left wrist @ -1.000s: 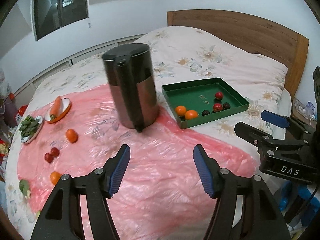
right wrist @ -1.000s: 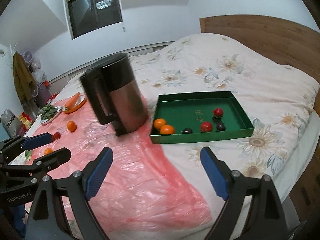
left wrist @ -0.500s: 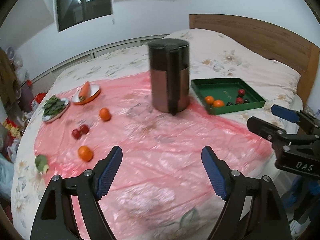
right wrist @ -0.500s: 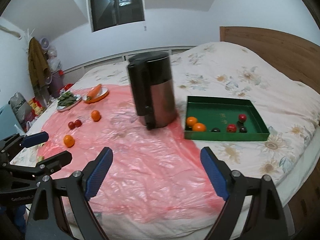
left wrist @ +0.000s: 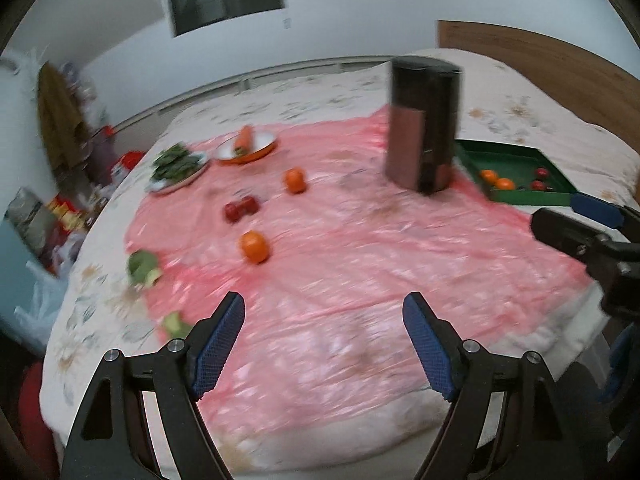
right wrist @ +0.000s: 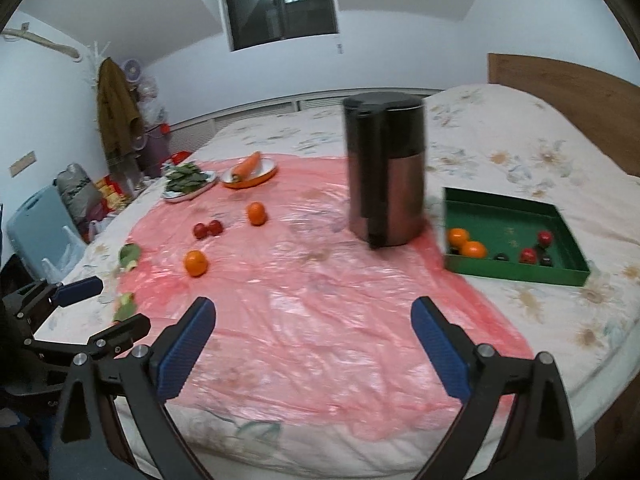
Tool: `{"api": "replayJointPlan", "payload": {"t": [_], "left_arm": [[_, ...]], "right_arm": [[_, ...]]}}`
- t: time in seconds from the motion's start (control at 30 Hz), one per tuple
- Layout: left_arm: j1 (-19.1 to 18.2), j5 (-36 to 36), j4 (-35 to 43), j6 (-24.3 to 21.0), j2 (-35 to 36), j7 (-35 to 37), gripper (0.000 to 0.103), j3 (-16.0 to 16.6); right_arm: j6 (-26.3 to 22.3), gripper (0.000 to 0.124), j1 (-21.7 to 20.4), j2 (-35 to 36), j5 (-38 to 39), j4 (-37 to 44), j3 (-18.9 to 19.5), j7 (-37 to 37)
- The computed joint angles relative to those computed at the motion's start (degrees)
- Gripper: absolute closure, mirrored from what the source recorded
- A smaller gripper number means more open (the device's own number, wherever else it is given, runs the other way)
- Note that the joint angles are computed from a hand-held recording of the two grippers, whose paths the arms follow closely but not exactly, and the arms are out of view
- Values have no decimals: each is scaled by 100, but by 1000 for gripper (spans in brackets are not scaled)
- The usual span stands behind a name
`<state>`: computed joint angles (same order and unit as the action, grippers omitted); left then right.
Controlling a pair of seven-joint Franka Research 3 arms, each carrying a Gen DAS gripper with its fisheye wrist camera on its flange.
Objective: Organize fruits
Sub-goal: 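Move both open tools back over the fruit on the pink sheet, then grasp an orange with the left tool while the right tool grasps a red plum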
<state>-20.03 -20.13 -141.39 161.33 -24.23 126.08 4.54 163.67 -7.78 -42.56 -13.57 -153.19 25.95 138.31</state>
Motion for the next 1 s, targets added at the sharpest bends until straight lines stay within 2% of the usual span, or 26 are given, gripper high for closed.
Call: {"api": "replayJointPlan", "payload": {"t": [0.13,0.27,0.4,0.63,0.77,0.87,0.93,1.0], "left_arm": [[388,246,-16,63,112,-359,26,-76],[612,413,17,95,281,-569,26,-75],[646,368,128,143,543,-522,26,-19],[711,-81,500,153,1041,-113,26,0],[842,-430,793,35,1337,147,26,-114],[990,-667,1064,-110,1578,304,27,-264],[1110,-754,1270,-218,1755,311,27,-395],[1223,-837,1523,-329,1977,318,27,-535]], "right_arm": [[386,21,73,455,2,133,-5,-141],[684,21,126,878,52,248,-45,-362],[860,21,45,1247,95,378,-24,-485],[812,21,93,2162,-181,989,-180,-928],[848,21,522,2858,-344,1530,-609,-1370],[934,21,1212,3451,33,2016,-1243,-2162],[935,21,1702,3883,720,2433,-1679,-3127],[895,21,2031,4229,1662,2809,-1935,-4234]]}}
